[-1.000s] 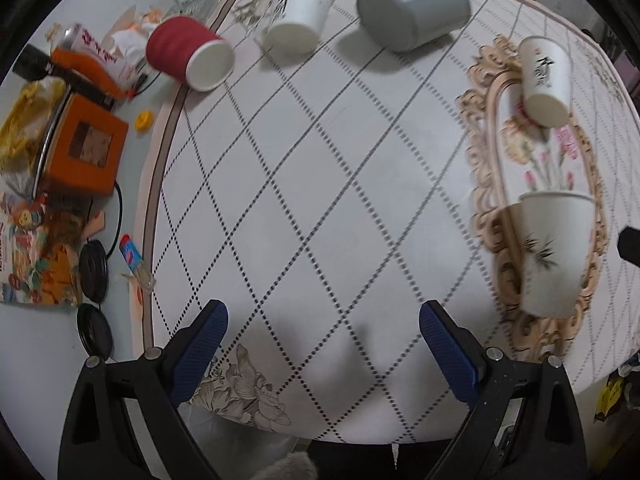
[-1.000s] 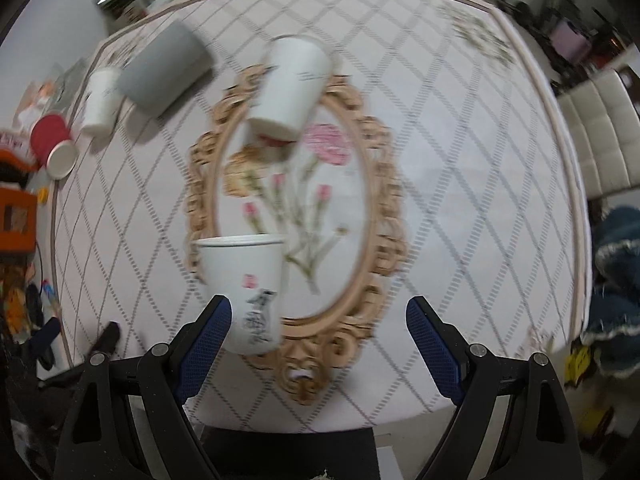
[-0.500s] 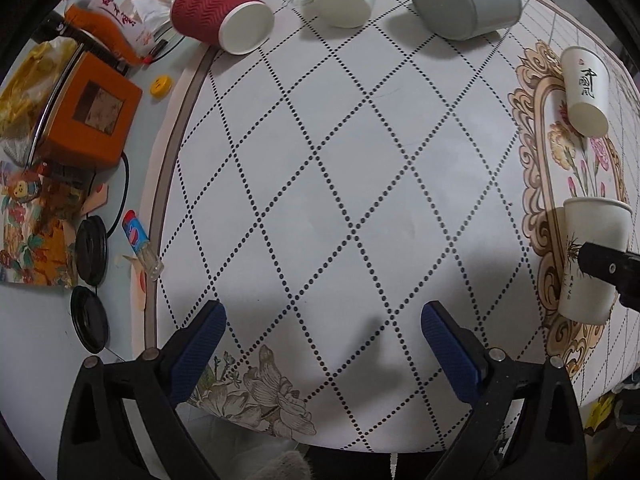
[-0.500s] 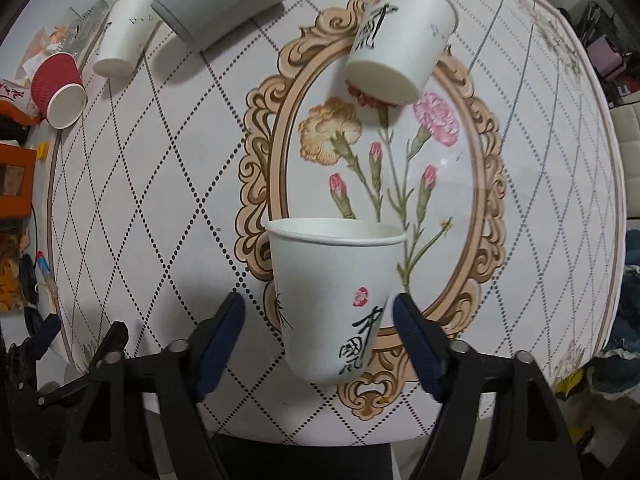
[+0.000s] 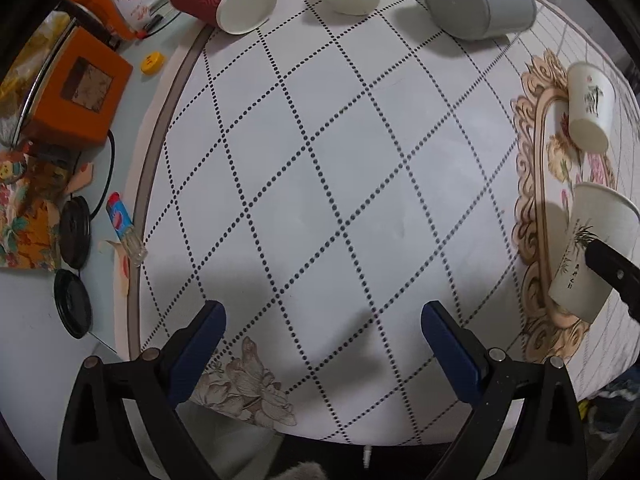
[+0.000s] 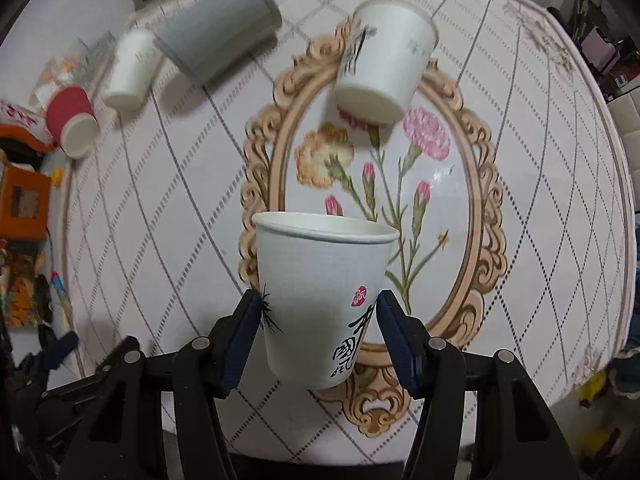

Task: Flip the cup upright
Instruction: 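Lower the white cup rim-up onto the medallion and open the right tool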

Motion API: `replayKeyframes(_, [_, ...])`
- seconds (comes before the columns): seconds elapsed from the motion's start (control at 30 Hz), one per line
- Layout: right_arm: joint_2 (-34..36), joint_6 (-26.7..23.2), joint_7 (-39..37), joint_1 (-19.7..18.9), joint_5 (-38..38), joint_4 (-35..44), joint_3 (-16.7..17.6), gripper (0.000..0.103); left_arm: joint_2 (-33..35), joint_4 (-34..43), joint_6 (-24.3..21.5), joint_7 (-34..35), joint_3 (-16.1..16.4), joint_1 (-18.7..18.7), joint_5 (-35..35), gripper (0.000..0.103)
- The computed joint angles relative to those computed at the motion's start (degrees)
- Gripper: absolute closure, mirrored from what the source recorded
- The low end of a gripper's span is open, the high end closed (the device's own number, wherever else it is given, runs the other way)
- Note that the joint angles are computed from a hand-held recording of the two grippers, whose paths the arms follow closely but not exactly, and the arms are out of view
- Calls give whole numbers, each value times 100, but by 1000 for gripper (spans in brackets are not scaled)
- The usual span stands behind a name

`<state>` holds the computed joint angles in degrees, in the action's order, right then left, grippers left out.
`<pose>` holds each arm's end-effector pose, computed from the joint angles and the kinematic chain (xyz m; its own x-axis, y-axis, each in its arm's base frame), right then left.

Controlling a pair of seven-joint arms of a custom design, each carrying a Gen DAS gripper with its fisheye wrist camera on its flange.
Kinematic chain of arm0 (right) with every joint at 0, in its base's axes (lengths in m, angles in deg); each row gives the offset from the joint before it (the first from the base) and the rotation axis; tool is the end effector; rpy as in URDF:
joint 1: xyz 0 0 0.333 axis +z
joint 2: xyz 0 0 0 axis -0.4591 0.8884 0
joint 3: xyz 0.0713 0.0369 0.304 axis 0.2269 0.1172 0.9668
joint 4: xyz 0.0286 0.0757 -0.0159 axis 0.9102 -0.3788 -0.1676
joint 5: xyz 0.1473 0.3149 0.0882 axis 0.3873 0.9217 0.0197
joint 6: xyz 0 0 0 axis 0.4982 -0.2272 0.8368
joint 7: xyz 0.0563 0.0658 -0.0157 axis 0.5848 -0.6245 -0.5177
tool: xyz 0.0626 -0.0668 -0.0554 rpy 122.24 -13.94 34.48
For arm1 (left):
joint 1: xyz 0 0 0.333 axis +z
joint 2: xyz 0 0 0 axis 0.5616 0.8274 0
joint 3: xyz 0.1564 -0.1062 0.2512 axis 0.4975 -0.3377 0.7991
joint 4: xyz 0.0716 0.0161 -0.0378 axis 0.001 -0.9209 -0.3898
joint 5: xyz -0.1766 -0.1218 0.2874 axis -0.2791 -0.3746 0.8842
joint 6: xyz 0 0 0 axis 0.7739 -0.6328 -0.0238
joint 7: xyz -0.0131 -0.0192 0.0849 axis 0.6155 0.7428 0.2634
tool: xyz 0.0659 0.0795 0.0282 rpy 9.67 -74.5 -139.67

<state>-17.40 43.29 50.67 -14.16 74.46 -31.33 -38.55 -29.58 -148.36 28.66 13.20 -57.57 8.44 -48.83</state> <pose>0.5030 0.1508 0.5352 0.4097 -0.9055 -0.1101 -0.9097 -0.3967 -0.1229 0.4189 -0.3704 0.4848 0.5959 -0.8007 -0.0626 -0.8030 -0.5951 -0.0319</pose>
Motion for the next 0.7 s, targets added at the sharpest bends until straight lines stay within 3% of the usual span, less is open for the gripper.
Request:
replayKeyframes(0.13, [-370,1257,-314,-2,403,-658,-40,41,49,59,43,-29,74,74,81,3])
replayKeyframes(0.3, [-450,3530,-759,228,847,-1606,79,42,232,227,-4,21,147,141,254,3])
replayKeyframes(0.4, [-462,4451,-906,353,839,-2067,120,42,325,290,-28,79,174,148,370,3])
replayKeyframes(0.53, [-669,4996,-1055,493,855,-2561,82,42,325,221,61,162,180,140,464,3])
replayKeyframes(0.7, [-916,4792,-929,507,668,-2762,6,40,112,-81,220,141,132,105,546,3])
